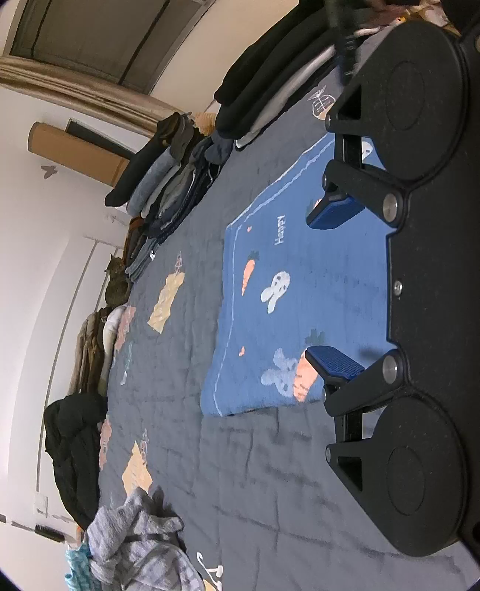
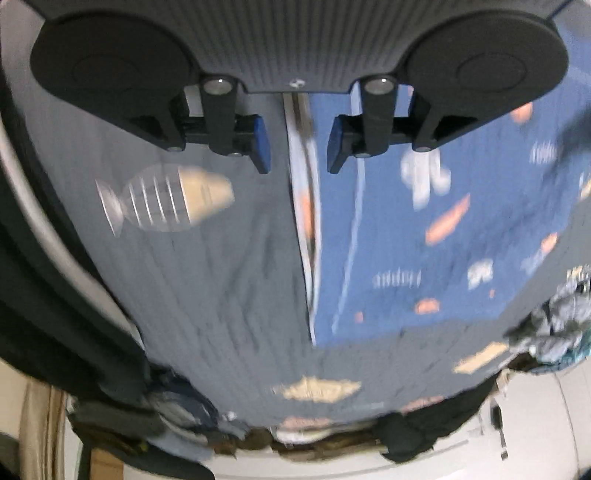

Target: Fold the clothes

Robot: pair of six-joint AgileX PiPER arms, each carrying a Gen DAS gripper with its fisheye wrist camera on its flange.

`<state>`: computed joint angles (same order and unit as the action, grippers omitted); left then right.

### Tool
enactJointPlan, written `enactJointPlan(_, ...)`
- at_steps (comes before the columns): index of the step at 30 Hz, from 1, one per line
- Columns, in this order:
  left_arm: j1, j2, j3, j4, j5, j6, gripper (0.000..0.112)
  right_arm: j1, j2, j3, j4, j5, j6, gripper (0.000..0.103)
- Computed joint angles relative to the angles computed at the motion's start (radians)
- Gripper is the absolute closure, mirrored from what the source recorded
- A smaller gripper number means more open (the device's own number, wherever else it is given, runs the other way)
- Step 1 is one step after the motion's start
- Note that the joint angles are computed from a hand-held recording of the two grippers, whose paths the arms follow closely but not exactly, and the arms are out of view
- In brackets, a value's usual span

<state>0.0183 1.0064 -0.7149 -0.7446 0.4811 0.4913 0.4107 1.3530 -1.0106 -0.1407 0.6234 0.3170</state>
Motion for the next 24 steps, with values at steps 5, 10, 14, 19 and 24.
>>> enactJointPlan(5, -0.066, -0.008, 0.003, 0.067, -0.030, -0.064, 0.043, 0.063, -0.099, 0.126, -0.086, 0.082, 0.096, 0.071)
enactJointPlan(10, -0.113, -0.018, 0.004, 0.119, -0.046, -0.112, 0.043, 0.095, -0.112, 0.110, -0.078, 0.150, 0.094, 0.070)
enactJointPlan(14, -0.118, -0.016, -0.002, 0.108, -0.049, -0.116, 0.043, 0.105, -0.087, 0.119, -0.035, 0.162, 0.044, 0.069)
enactJointPlan(19, -0.129, -0.015, 0.000, 0.131, -0.052, -0.127, 0.043, 0.126, -0.088, 0.130, -0.050, 0.168, 0.126, 0.079)
enactJointPlan(24, -0.130, -0.016, 0.004, 0.145, -0.047, -0.133, 0.043, 0.094, -0.172, 0.135, -0.017, 0.175, 0.142, 0.098)
